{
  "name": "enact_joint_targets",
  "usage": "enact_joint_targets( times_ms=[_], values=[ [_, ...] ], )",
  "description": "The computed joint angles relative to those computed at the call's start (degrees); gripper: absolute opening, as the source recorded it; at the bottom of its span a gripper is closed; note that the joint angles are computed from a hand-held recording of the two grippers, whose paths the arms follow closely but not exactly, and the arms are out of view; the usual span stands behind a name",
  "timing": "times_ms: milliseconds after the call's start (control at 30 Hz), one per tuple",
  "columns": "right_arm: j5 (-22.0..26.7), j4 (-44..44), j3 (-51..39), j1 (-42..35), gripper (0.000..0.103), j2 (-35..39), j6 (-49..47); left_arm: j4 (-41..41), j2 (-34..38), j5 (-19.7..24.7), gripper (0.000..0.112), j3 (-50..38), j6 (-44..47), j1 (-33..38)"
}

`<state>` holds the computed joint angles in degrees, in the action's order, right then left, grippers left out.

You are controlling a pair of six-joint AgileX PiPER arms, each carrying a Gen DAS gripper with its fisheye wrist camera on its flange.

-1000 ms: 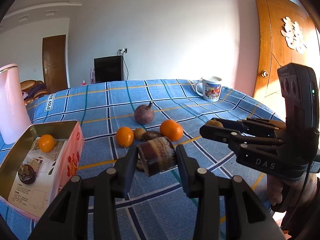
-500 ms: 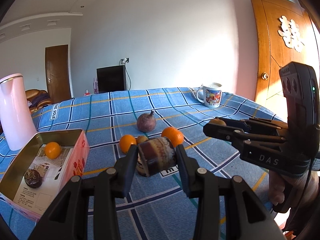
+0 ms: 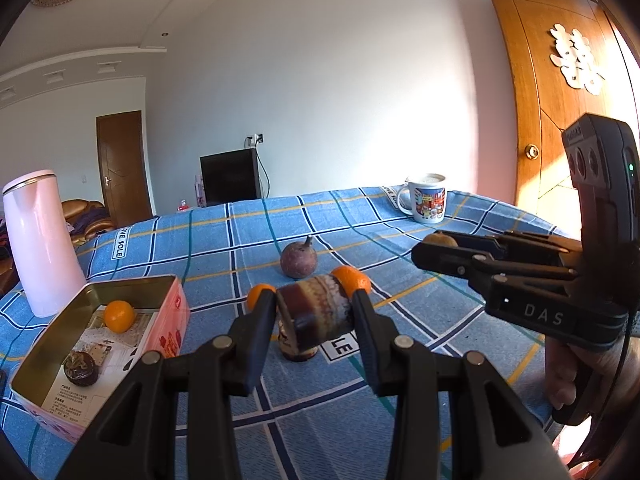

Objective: Organize fruits
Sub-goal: 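Carry the cylinder and the brown fruit toward the tin box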

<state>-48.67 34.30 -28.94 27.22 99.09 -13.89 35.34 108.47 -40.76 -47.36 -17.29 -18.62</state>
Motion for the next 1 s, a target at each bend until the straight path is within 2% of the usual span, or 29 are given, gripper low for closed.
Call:
enact_joint_targets(
  times_ms=[167, 367, 600, 733, 1000],
  values=[
    [-1.9, 0.1, 0.9, 0.6, 0.028, 0.0, 0.4, -1.7, -0.3, -0.8, 0.041, 0.8, 1.7, -0.1],
    [-4.7, 0.4, 2.1, 1.4, 0.028, -0.2, 1.3, -6.8, -1.7, -4.0, 0.041, 3.3, 7.1, -0.7],
    [-5.9, 2.6, 2.4, 2.6, 0.028, -0.1, 0.3, -6.9, -2.3, -3.8, 0.041, 3.1, 6.5, -0.3],
    [-5.0, 4.8, 1.4, 3.6, 0.027, 0.1, -2.4, -5.8, -2.5, -2.9, 0.041, 2.5, 4.4, 0.8],
    [1.3, 4.8, -2.8, 2.4, 0.028, -0.6, -6.0, -2.8, -2.2, -0.6, 0.041, 0.7, -0.1, 3.9]
  ],
)
